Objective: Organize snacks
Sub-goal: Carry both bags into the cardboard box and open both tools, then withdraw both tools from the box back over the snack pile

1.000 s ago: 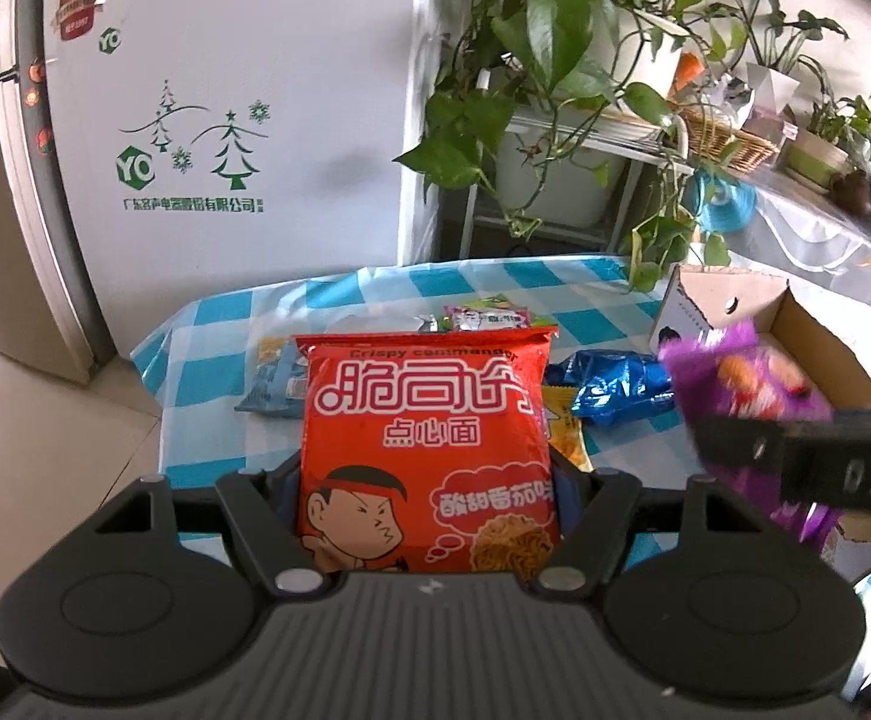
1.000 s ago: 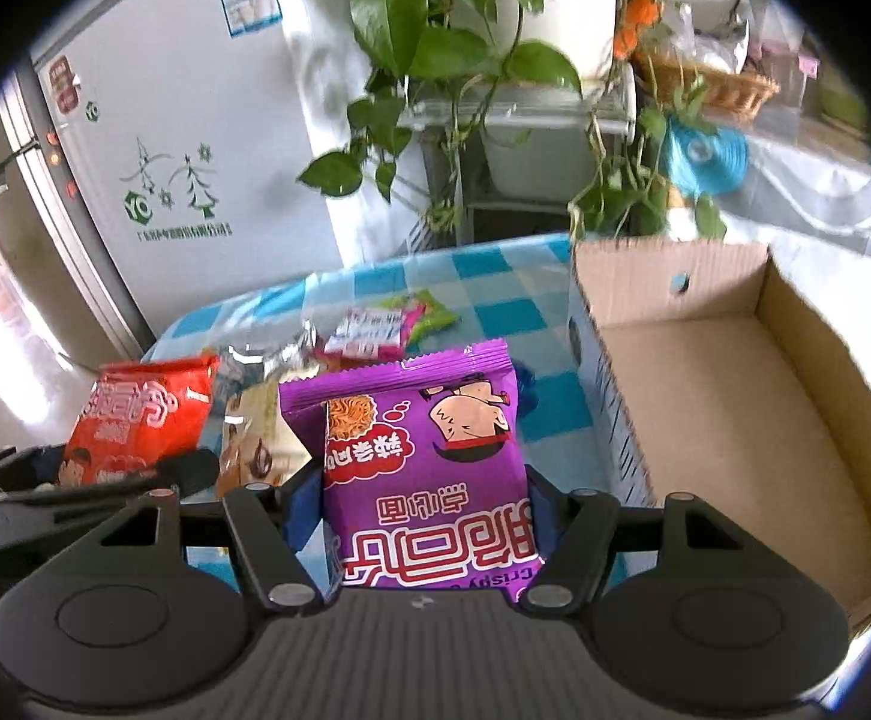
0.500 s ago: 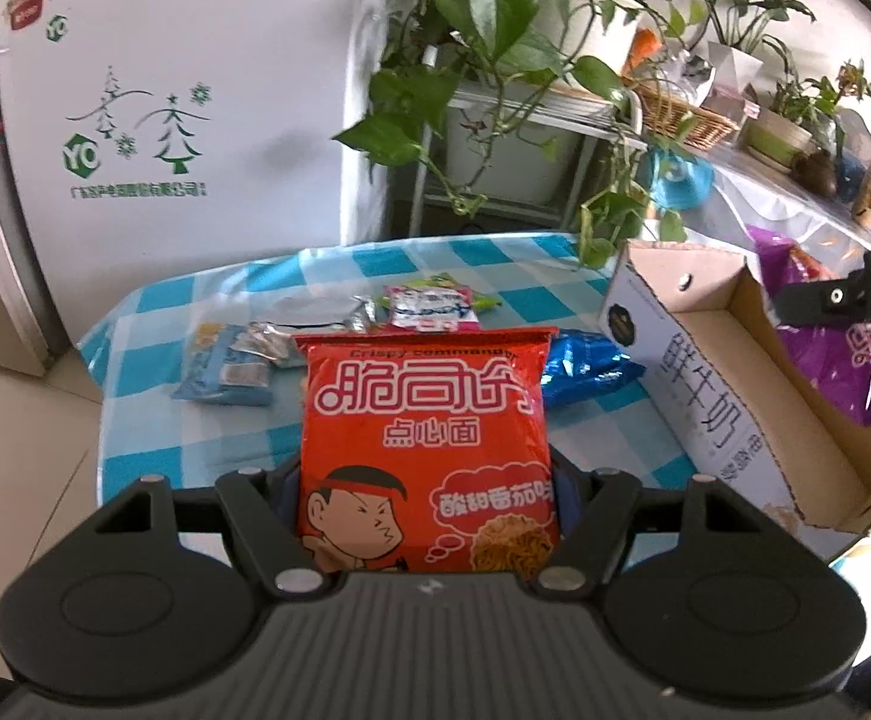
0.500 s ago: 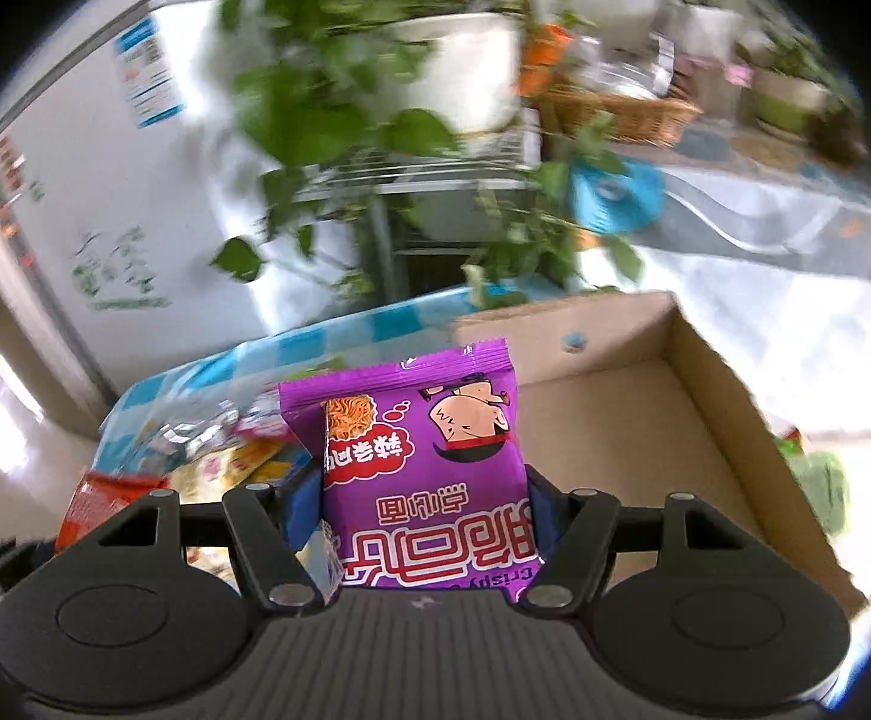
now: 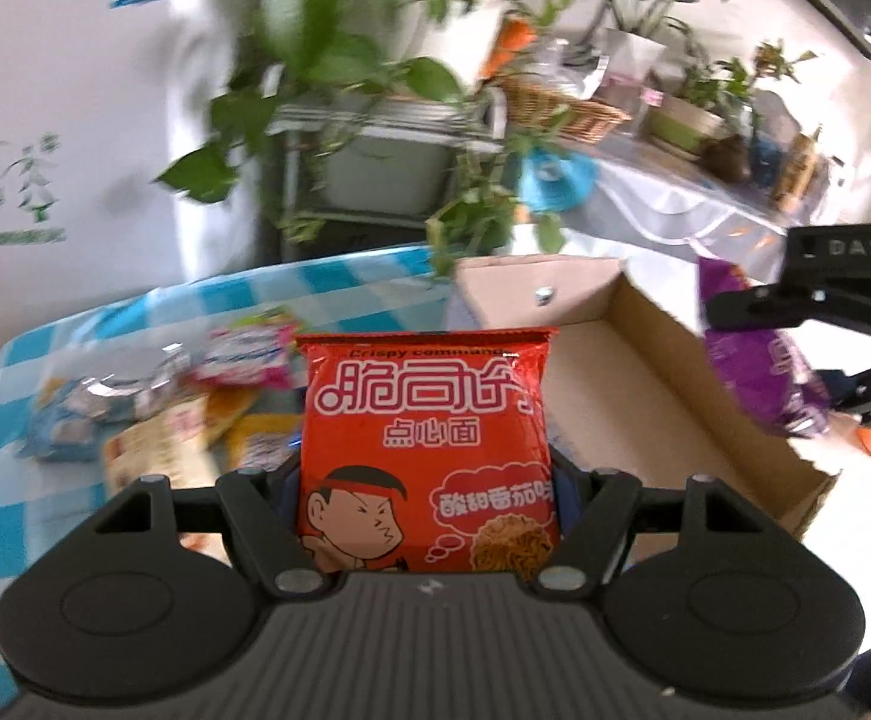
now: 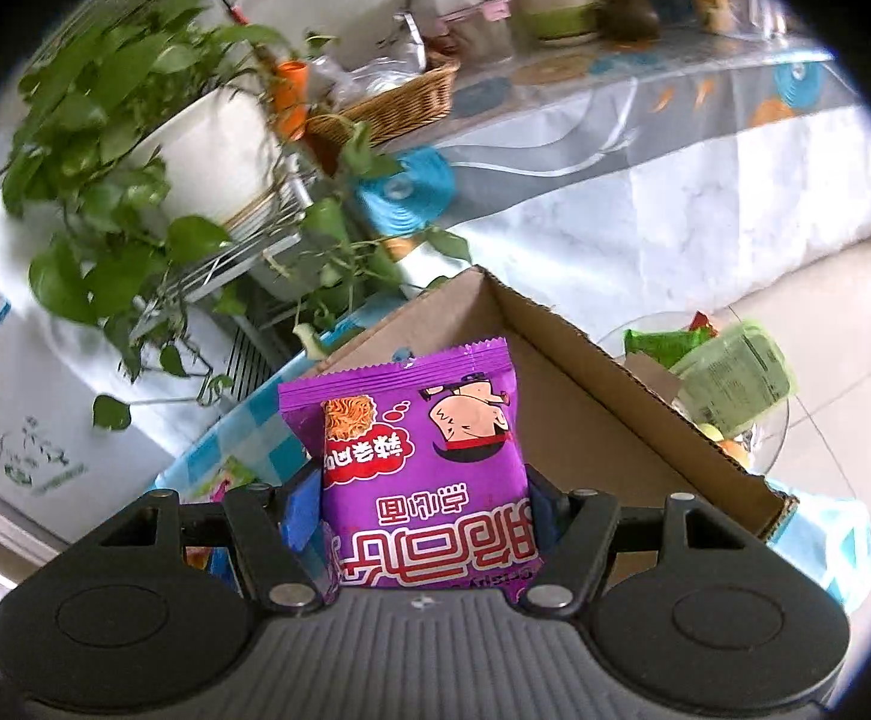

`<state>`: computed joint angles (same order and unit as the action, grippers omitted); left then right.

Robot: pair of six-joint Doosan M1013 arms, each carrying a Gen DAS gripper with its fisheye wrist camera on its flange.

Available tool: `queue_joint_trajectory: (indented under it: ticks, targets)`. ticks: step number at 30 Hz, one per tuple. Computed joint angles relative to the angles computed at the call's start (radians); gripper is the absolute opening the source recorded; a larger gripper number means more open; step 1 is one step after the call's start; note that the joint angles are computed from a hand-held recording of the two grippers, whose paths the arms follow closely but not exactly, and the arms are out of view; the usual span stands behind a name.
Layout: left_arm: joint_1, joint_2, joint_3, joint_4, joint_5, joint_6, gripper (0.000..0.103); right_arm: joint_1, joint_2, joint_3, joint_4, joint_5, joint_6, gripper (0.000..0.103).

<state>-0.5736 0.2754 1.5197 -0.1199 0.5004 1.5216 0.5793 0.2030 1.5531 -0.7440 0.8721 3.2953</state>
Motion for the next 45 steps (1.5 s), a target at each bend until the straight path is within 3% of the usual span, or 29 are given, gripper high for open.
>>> queue_joint_trajectory:
  ticks: [16,18,21,23,30,39,45]
  targets:
    - [-0.068,0.083,-0.116,-0.154,0.072,0.125,0.073,-0.018,-0.039,0.051,-0.008,0.018,0.179,0.073]
    - [-0.073,0.089,-0.125,-0.129,0.075,0.093,0.076,-0.016,-0.038,0.051,-0.026,0.028,0.198,0.076]
    - [-0.069,0.082,-0.118,-0.196,0.049,0.151,0.081,-0.014,-0.039,0.050,-0.045,0.041,0.213,0.079]
    - [-0.071,0.079,-0.121,-0.176,0.048,0.137,0.088,-0.017,-0.042,0.056,-0.042,0.022,0.221,0.081]
    - [-0.058,0.072,-0.128,-0.113,0.068,0.098,0.088,-0.016,-0.044,0.059,-0.053,0.004,0.225,0.082]
    - [-0.034,0.065,-0.136,-0.015,0.134,0.055,0.088,-0.011,-0.021,0.029,-0.031,-0.015,0.108,0.086]
    - [-0.008,0.048,-0.116,0.013,0.133,0.065,0.088,-0.003,-0.004,0.010,-0.045,-0.019,0.062,0.092]
